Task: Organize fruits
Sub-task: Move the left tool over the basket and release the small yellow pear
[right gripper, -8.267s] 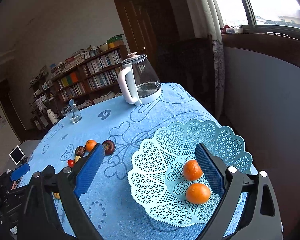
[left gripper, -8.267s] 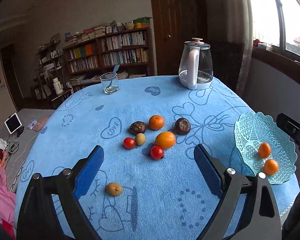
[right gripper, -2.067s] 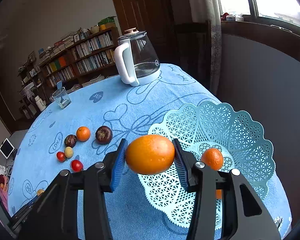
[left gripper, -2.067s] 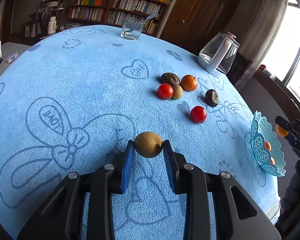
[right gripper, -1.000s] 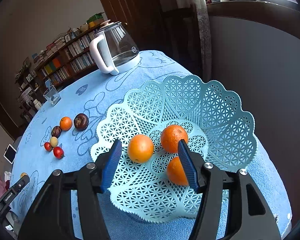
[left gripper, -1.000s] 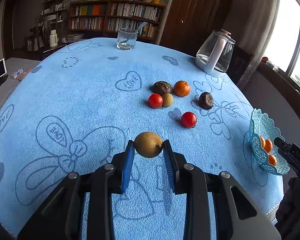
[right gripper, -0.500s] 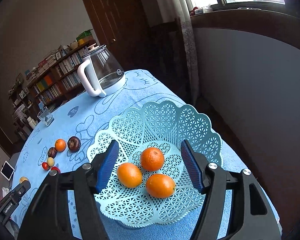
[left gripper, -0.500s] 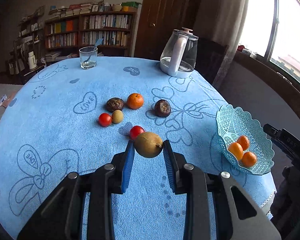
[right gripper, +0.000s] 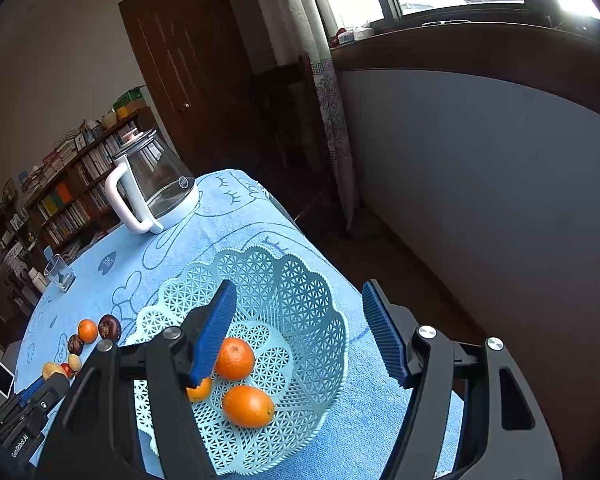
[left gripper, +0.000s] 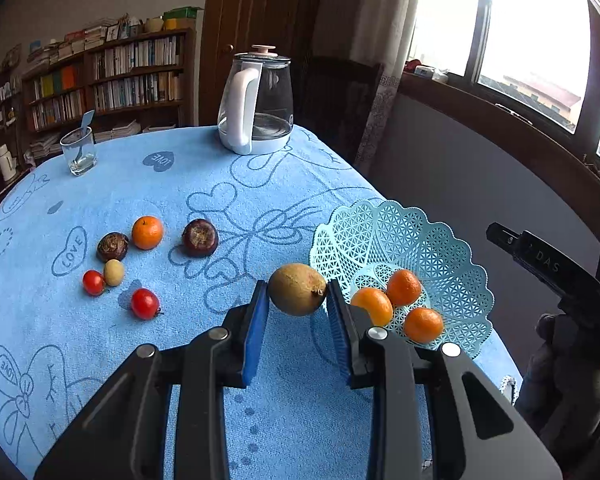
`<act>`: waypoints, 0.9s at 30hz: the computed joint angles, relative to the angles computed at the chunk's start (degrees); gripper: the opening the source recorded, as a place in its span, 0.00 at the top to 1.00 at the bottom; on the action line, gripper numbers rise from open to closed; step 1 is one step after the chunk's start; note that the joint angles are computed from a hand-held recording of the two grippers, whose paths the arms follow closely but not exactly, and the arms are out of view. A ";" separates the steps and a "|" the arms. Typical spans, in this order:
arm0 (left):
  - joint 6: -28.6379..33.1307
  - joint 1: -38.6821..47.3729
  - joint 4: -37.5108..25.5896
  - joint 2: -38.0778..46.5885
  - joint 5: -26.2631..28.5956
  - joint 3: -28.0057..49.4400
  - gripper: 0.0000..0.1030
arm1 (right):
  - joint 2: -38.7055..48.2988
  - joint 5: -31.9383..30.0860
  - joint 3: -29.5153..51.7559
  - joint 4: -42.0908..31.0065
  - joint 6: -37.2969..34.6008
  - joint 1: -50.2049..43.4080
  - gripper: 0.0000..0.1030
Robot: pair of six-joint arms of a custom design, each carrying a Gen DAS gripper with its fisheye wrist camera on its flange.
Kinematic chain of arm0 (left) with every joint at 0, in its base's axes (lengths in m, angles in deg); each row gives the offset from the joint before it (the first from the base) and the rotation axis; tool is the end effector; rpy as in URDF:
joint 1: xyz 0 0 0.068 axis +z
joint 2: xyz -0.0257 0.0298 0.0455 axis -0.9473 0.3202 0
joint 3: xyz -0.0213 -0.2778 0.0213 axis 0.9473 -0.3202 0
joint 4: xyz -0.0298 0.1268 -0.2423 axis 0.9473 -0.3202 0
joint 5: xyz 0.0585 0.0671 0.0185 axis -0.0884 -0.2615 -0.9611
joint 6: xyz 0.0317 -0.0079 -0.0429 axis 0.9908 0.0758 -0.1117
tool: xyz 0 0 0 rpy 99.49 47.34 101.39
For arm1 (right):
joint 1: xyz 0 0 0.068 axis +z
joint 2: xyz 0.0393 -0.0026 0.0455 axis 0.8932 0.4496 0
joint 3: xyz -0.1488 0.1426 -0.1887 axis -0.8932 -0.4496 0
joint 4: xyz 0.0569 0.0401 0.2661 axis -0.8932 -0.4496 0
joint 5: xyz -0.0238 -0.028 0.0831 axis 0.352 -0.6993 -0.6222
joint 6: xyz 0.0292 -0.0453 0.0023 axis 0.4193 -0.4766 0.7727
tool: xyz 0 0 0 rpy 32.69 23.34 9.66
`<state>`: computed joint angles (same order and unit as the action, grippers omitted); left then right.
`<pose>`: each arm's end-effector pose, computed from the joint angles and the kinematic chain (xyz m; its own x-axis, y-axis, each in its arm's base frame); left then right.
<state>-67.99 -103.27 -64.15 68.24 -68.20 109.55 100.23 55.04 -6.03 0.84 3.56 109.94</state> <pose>0.2281 -0.1407 0.1944 -0.6191 0.1611 -0.7686 0.3938 0.9105 -0.1263 0.1456 0.1173 0.1937 -0.4212 0.4839 -0.7671 0.4209 0.8535 0.3073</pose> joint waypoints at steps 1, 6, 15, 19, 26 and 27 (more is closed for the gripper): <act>-0.03 -0.78 0.39 1.14 -0.34 0.57 0.71 | -0.76 -0.28 -0.35 0.06 -0.33 -0.35 0.34; -0.81 -3.76 1.23 7.59 -0.48 3.97 0.71 | -2.72 -2.03 -1.20 0.85 -1.80 -1.92 0.34; -0.70 -6.91 2.32 15.62 -2.68 8.42 0.71 | -2.43 -3.22 -1.32 1.78 -2.13 -1.84 0.32; -0.86 -6.64 2.28 16.26 -2.82 8.98 0.48 | -0.71 -3.04 -0.86 2.40 -2.35 -1.09 0.28; -0.26 -6.29 4.15 14.54 -4.73 7.21 0.20 | 0.37 -2.37 -0.20 2.33 -2.49 -0.02 0.27; -0.06 -6.37 4.52 14.27 -5.46 6.86 0.20 | 0.14 -2.20 -0.23 2.08 -2.32 0.13 0.27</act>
<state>-68.05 -109.64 -59.63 82.51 -73.66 116.42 100.37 52.84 -6.26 2.92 1.24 110.07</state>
